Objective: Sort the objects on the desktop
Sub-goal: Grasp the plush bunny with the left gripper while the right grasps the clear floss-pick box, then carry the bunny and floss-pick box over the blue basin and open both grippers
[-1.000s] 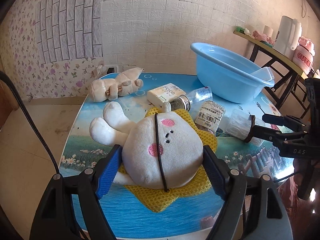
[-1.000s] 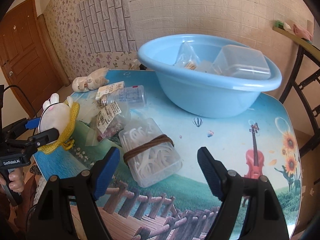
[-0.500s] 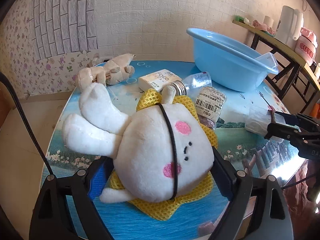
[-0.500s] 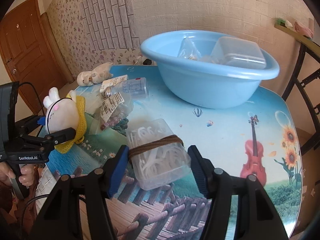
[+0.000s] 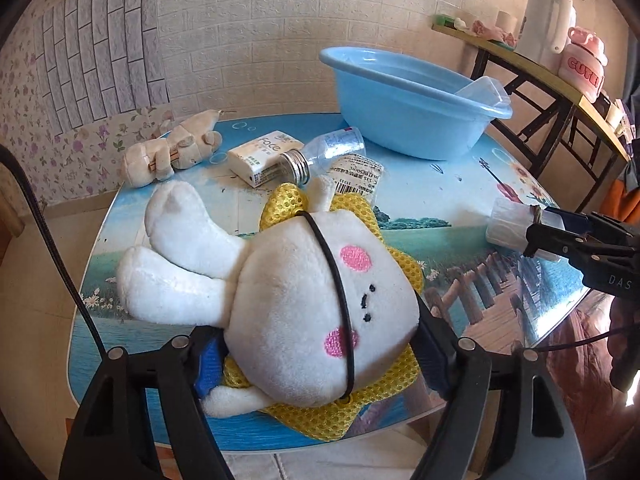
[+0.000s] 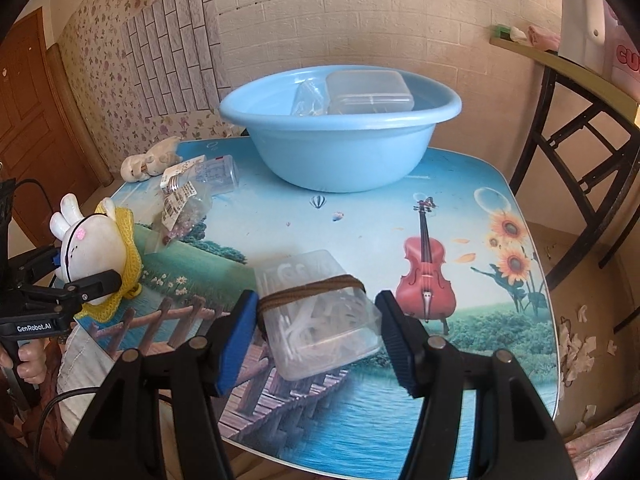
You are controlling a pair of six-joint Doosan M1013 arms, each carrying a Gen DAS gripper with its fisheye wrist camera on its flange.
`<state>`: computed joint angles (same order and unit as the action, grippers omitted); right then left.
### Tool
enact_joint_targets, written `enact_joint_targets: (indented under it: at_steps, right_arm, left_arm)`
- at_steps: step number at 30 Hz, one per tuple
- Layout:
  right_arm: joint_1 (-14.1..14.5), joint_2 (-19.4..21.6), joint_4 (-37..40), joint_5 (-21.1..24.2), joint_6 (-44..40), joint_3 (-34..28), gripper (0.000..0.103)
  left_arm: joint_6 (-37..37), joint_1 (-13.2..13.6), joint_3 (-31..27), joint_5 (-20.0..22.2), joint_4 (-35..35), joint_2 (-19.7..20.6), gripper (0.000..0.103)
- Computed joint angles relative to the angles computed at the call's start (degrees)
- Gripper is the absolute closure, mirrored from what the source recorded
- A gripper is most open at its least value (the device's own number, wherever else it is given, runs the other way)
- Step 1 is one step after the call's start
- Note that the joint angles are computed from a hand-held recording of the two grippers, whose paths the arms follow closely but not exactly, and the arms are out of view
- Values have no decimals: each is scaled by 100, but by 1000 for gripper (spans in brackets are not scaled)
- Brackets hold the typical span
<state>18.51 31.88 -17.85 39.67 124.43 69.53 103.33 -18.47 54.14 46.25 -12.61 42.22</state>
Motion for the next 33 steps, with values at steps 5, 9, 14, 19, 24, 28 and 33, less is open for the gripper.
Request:
enact_joint_targets:
  at_steps: [5,9,14,19,24,28,33]
  right_arm:
    - [29,62,107,46,-201,-73,41]
    - [1,113,192,15,-265,-98,41]
    - [-10,133,194,-109,-200,-22,41]
    - [22,147,0,-172,-115,6,40]
    - [34,179,-56,-124,-33,-24,40]
    - [21,177,3,-212,-76,3,36]
    - [33,172,-81,-253,-35,27,35]
  left_arm:
    - [-162,-37,53,-138,105,-27,24]
    - [-328,-51,90,-206,246,3,21]
    - [-341,-43,165,-233,190,6,14]
    - [-337,-83,313,-473,285,-32,7]
    - [-380,-149,326,-496,579,-24,3]
    - [-484,-159,269,-468,652,9,3]
    - [-576,-168,317,-549,690,-7,3]
